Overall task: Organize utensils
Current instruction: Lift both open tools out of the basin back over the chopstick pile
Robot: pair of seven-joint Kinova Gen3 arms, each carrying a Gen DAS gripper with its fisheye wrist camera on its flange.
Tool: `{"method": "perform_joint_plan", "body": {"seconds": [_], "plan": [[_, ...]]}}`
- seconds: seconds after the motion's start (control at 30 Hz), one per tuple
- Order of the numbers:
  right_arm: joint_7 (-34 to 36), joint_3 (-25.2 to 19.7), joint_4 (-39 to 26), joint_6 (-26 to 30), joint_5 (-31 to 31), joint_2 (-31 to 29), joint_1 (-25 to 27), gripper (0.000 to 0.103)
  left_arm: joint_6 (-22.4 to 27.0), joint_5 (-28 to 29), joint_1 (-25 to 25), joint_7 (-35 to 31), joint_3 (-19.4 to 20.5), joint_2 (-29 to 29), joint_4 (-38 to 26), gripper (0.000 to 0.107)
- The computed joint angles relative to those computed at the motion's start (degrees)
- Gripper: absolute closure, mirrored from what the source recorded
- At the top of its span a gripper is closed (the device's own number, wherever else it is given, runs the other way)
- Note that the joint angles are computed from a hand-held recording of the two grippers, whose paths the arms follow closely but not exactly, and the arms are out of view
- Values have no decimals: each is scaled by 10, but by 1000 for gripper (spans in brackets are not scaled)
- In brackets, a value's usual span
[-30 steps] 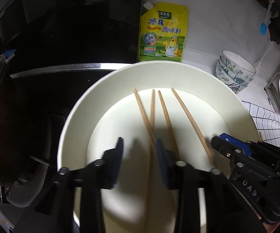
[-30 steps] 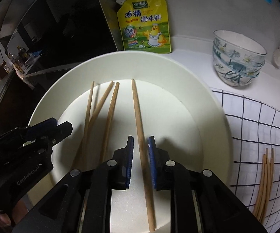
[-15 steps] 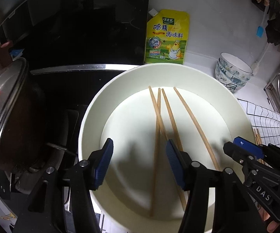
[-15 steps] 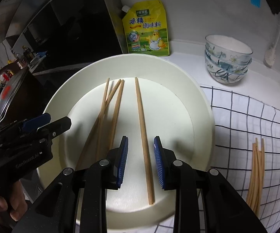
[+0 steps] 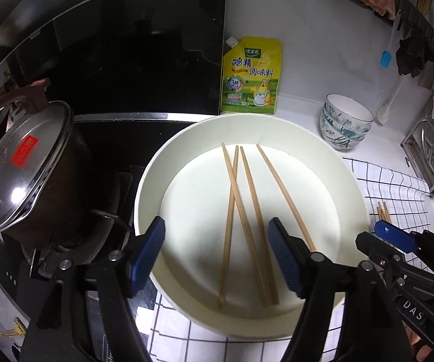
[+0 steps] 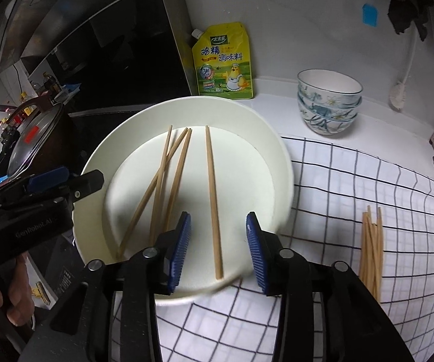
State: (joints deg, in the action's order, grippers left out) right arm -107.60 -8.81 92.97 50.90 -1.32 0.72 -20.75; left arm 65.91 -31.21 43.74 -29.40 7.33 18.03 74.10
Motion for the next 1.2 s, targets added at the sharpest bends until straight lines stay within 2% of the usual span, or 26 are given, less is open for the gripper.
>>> {"method": "perform_joint_plan", "body": {"seconds": [0.27,0.5,0.73,1.0,1.2], "plan": [[58,18,51,-9,-38,-57,28,48,34,-16,41,35,5,14,-29,30],[128,58,95,9,-78,-100,71,47,48,-6,82,52,7,47,-83,24],[176,95,129,31,-70,-132,126,43,61,6,129,38,-8,108,-172,21],[248,145,165,31,-79,-127,185,41,94,40,172,-2,-37,191,-288,20],[321,161,186,14,-108,-107,209,41,119,61,191,-21,-60,239,-350,20]]}}
